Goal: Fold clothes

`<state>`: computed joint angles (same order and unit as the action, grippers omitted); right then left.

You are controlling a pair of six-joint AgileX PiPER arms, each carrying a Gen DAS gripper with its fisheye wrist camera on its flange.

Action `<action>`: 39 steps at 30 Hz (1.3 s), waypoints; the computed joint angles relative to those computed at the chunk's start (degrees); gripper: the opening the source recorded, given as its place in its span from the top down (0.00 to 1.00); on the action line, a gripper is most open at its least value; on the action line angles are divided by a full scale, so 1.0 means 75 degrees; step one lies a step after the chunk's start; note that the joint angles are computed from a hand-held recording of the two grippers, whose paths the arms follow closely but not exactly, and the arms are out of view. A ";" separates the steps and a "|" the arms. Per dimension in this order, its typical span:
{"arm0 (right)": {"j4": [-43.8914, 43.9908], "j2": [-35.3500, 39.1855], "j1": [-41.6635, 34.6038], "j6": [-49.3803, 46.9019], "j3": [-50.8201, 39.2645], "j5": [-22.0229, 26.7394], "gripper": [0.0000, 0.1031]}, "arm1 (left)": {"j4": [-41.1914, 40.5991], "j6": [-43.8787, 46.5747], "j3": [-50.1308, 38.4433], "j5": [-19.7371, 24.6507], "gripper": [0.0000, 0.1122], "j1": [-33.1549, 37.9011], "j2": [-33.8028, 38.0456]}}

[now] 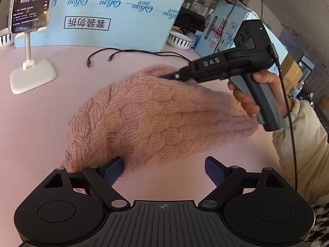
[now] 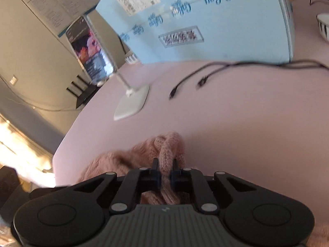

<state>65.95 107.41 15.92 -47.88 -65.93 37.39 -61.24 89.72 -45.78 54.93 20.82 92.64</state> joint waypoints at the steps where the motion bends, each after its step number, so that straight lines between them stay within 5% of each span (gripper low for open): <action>1: 0.0001 -0.0264 -0.0048 -0.0133 0.0243 0.0040 0.90 | -0.0044 0.0033 0.0012 0.0063 0.21 0.0016 0.0005; 6: -0.0432 -0.0822 -0.0668 0.0549 0.0780 0.1521 0.86 | -0.0210 0.0301 0.0243 0.0106 0.21 -0.0035 -0.0024; 12: 0.0887 -0.0087 -0.1101 0.0237 0.1194 0.1807 0.83 | -0.0527 0.0606 0.0536 0.0271 0.21 -0.0023 -0.0444; 15: 0.1061 -0.0369 -0.1028 -0.0283 0.1446 0.1773 0.64 | -0.0945 0.0904 0.0703 0.0510 0.21 0.0044 -0.0754; 17: 0.0912 -0.0720 -0.1005 -0.0603 0.1581 0.1883 0.41 | -0.1057 0.1219 0.0736 0.1094 0.21 0.0170 -0.0890; 19: 0.0616 -0.1181 -0.1013 -0.0913 0.1677 0.2009 0.37 | -0.0962 0.1300 0.0730 0.1348 0.21 0.0129 -0.0997; 21: 0.0606 -0.1823 -0.0997 -0.1307 0.1920 0.1647 0.37 | -0.0879 0.1364 0.0769 0.1241 0.21 -0.0058 -0.1079; 24: 0.2348 -0.2319 -0.0984 -0.2738 0.2381 0.0918 0.35 | -0.0735 0.1218 0.0710 0.0810 0.21 -0.0428 -0.0810; 28: 0.2683 -0.1343 -0.0631 -0.2213 0.1478 0.0816 0.45 | -0.0503 0.0929 0.0592 0.0777 0.21 -0.0589 -0.0413; 29: 0.2115 -0.0935 -0.0504 -0.1473 0.1118 0.0865 0.55 | -0.0537 0.1002 0.0630 0.0776 0.21 -0.0605 -0.0386; 32: 0.1102 0.0117 -0.0281 -0.0084 0.0271 0.1275 0.62 | -0.0788 0.1362 0.0750 0.0800 0.21 -0.0606 -0.0353; 39: 0.2065 0.0340 -0.1026 -0.0210 0.1143 0.2065 0.65 | -0.1560 0.1913 0.0562 0.1660 0.21 -0.0243 0.0139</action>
